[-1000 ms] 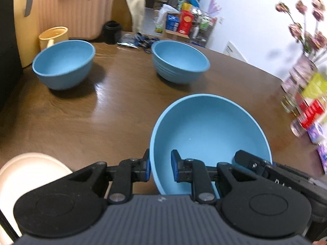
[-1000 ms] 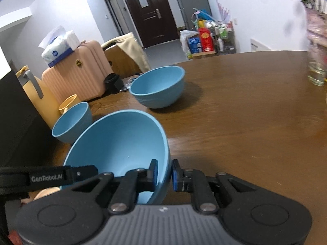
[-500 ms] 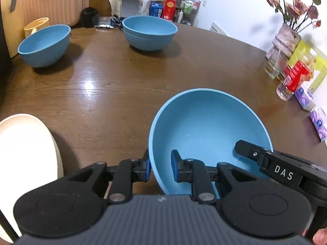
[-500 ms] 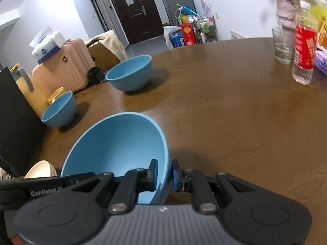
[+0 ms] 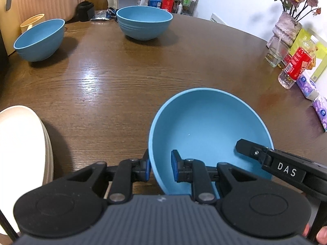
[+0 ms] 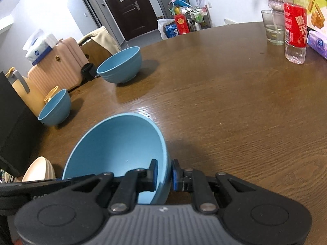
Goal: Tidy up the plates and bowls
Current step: 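Lift the blue bowl with both grippers and carry it beside the plates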
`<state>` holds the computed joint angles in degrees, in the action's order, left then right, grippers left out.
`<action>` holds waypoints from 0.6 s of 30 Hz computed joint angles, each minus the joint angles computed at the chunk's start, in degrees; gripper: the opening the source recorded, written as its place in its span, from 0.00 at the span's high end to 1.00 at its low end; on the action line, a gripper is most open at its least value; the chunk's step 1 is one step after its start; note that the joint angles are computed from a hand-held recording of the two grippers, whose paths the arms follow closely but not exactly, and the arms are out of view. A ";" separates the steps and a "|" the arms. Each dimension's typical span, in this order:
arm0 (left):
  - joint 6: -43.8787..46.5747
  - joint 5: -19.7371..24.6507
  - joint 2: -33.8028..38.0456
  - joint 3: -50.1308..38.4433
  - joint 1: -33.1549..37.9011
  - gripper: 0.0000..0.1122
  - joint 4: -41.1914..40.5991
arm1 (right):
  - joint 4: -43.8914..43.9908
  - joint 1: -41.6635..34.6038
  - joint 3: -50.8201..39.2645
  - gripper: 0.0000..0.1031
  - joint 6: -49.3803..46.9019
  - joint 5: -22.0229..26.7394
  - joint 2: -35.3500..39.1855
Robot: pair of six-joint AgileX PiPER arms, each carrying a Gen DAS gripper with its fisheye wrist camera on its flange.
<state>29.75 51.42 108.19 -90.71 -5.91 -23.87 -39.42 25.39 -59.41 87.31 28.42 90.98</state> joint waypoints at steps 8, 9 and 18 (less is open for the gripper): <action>-0.81 -0.42 0.37 0.06 -0.67 0.82 0.61 | 0.26 -0.87 1.21 0.87 0.29 -1.56 -0.14; -0.75 -0.60 0.38 0.29 -0.71 0.82 0.56 | 0.41 -0.95 1.08 0.87 0.19 -1.61 -0.01; 0.49 -1.76 -0.20 1.90 -0.89 0.81 -0.42 | 1.23 -1.48 1.12 0.84 -0.97 -2.71 0.64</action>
<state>30.24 49.67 107.99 -88.82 -6.80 -24.29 -38.19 23.91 -58.29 86.34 25.70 91.62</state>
